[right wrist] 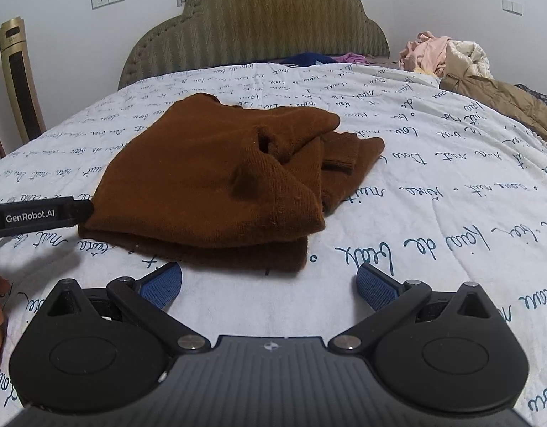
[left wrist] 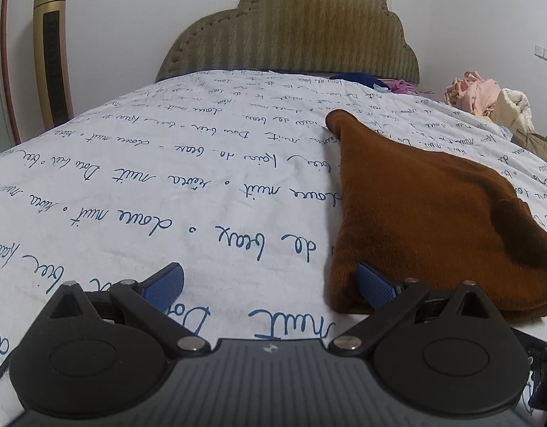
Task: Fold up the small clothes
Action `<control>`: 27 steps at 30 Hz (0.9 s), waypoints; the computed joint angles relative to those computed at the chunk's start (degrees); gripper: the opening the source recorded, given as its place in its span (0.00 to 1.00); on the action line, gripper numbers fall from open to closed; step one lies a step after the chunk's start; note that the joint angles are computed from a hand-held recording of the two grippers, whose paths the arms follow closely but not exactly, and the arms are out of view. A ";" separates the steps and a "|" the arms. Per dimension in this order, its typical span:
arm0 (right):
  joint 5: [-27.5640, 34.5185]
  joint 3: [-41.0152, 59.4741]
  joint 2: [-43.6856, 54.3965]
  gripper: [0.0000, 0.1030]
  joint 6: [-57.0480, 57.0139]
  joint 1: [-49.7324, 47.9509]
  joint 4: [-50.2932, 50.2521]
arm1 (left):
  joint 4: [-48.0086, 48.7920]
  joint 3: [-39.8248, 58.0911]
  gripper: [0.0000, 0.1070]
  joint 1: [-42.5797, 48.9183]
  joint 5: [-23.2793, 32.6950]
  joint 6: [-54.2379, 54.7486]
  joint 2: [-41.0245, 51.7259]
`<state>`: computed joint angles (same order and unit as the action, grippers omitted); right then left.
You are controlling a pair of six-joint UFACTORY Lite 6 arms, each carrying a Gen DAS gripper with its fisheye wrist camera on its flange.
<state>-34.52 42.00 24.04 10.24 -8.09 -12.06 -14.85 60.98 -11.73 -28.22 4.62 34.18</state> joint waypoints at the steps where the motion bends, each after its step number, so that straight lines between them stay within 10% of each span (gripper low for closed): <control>1: -0.37 -0.01 0.23 1.00 0.50 -0.32 -0.60 | 0.03 -0.36 0.96 -0.04 -0.13 -0.03 -0.18; 14: -1.62 -0.42 0.91 1.00 -2.38 0.68 2.47 | -21.77 -3.27 0.96 -6.12 -2.95 24.21 -1.54; 27: -4.71 -2.36 0.44 1.00 2.92 -1.78 -1.90 | -17.56 -3.06 0.96 -4.76 -0.92 19.45 -1.65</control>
<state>-39.23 39.63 24.48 13.16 -9.86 -13.95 -32.41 57.92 -16.48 -29.14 24.07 32.53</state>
